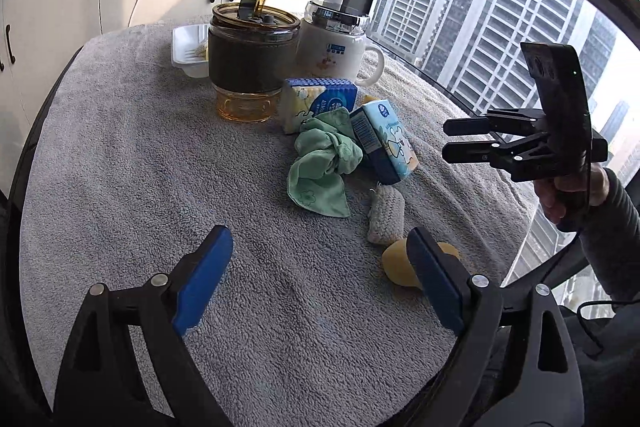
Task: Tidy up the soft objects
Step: 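Withdraw both open grippers from the tray toward the remaining soft objects, then grasp the tan gourd sponge with the left gripper while the right gripper grasps the grey knitted roll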
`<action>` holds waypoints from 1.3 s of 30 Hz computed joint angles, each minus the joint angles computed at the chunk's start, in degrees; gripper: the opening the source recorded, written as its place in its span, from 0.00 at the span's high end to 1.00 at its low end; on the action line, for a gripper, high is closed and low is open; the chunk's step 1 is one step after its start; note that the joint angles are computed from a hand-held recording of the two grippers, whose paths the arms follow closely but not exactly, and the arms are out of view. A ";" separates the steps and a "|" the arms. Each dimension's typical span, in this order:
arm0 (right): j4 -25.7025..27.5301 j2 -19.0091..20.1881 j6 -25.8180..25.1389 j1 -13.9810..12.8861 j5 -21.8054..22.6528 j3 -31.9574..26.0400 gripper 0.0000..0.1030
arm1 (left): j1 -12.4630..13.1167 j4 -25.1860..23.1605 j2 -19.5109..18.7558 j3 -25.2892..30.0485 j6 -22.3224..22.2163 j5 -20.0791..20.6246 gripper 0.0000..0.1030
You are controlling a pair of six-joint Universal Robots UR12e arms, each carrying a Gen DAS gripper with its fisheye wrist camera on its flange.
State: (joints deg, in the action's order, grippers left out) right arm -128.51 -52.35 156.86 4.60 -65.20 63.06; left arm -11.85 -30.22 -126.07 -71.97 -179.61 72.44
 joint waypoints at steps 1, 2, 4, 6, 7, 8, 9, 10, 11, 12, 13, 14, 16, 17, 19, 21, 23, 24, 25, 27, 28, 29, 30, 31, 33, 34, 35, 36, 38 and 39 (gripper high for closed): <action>-0.47 -0.40 0.52 0.17 0.21 0.80 0.39 | -0.28 0.09 0.23 -0.48 -0.04 -0.24 0.14; -0.60 -0.64 1.04 0.25 0.71 1.29 0.39 | -0.59 0.40 0.50 -1.02 -0.21 -0.50 0.14; -1.44 -1.10 2.15 0.56 0.71 2.29 0.39 | -1.25 0.95 1.00 -1.97 -0.77 -0.55 0.14; -2.00 -1.41 2.72 0.89 0.63 2.84 0.39 | -1.97 1.54 1.39 -2.63 -0.86 -0.31 0.14; -2.15 -1.72 2.87 1.06 0.68 3.31 0.39 | -2.36 1.79 1.52 -2.87 -0.53 0.18 0.14; -1.99 -1.84 2.79 1.23 0.72 3.43 0.39 | -2.77 1.88 1.60 -3.00 -0.21 0.72 0.13; -1.76 -1.97 2.55 1.39 0.91 3.55 0.39 | -3.12 1.92 1.61 -3.05 0.18 1.09 0.13; -1.00 -2.10 1.91 1.50 1.40 3.52 0.39 | -3.41 1.80 1.38 -2.68 1.01 1.51 0.13; -0.20 -2.21 1.32 1.62 1.78 3.49 0.39 | -3.86 1.88 1.14 -2.46 1.90 2.75 0.13; 0.56 -2.30 0.81 1.78 2.06 3.44 0.39 | -4.28 1.99 0.86 -2.16 2.51 4.15 0.13; 1.11 -2.37 0.53 1.92 2.10 3.38 0.39 | -4.52 1.84 0.42 -1.62 2.96 4.90 0.13; 1.52 -2.40 0.42 2.00 2.27 3.27 0.39 | -4.60 1.53 -0.03 -1.04 3.10 4.92 0.13; 2.91 -2.32 -0.05 2.08 2.78 2.82 0.39 | -4.93 2.01 -0.87 -0.24 3.05 5.95 0.13; 3.42 -2.24 -0.18 2.12 2.87 2.59 0.39 | -5.08 1.68 -1.32 0.33 3.10 6.34 0.13; 3.84 -2.12 -0.25 2.14 2.55 2.41 0.39 | -5.25 1.68 -2.08 1.07 3.48 6.51 0.13; 5.25 -1.56 0.17 2.12 2.26 1.51 0.39 | -5.42 2.31 -2.66 1.49 4.09 6.85 0.13; 6.34 -1.19 0.55 2.05 2.33 1.02 0.39 | -5.30 2.82 -3.05 1.62 3.54 6.04 0.23; 6.75 -1.05 0.56 2.00 2.55 0.86 0.39 | -5.13 2.24 -3.20 1.85 2.82 5.54 0.30; 7.04 -1.08 0.53 2.06 2.67 0.88 0.39 | -4.91 1.15 -3.37 2.19 2.13 4.76 0.42; 7.87 -0.81 0.04 2.11 3.20 0.52 0.39 | -4.50 1.80 -3.29 1.69 0.41 3.73 0.45; 8.29 -0.66 -0.28 2.17 3.48 0.33 0.39 | -4.41 2.32 -3.06 1.17 -0.04 3.36 0.47; 8.72 -0.48 -0.62 2.27 3.73 0.14 0.39 | -4.45 2.85 -2.94 0.88 -0.01 3.59 0.48; 9.17 -0.29 -0.88 2.37 4.01 -0.12 0.39 | -4.56 3.25 -2.83 0.63 0.32 3.99 0.48; 9.70 0.00 -1.08 2.52 4.22 -0.50 0.39 | -4.69 3.28 -2.79 0.55 0.62 4.56 0.49; 9.72 0.18 -1.05 2.69 4.52 -0.65 0.39 | -4.73 4.08 -2.53 -0.04 0.19 5.12 0.50; 9.76 0.34 -0.96 2.73 4.75 -0.86 0.39 | -4.62 4.10 -2.61 -0.01 -0.33 4.82 0.51; 9.82 0.52 -0.74 2.79 4.79 -1.09 0.39 | -4.56 4.13 -2.65 0.01 -0.62 4.68 0.51; 9.95 0.75 -0.52 2.94 4.66 -1.39 0.39 | -4.58 4.19 -2.59 -0.08 -0.80 4.96 0.51; 10.65 1.27 -0.60 3.31 4.10 -2.29 0.39 | -4.57 3.99 -2.43 -0.29 -1.07 5.46 0.51; 11.18 1.68 -0.58 3.51 4.14 -2.98 0.39 | -4.58 3.95 -2.34 -0.40 -1.22 5.71 0.51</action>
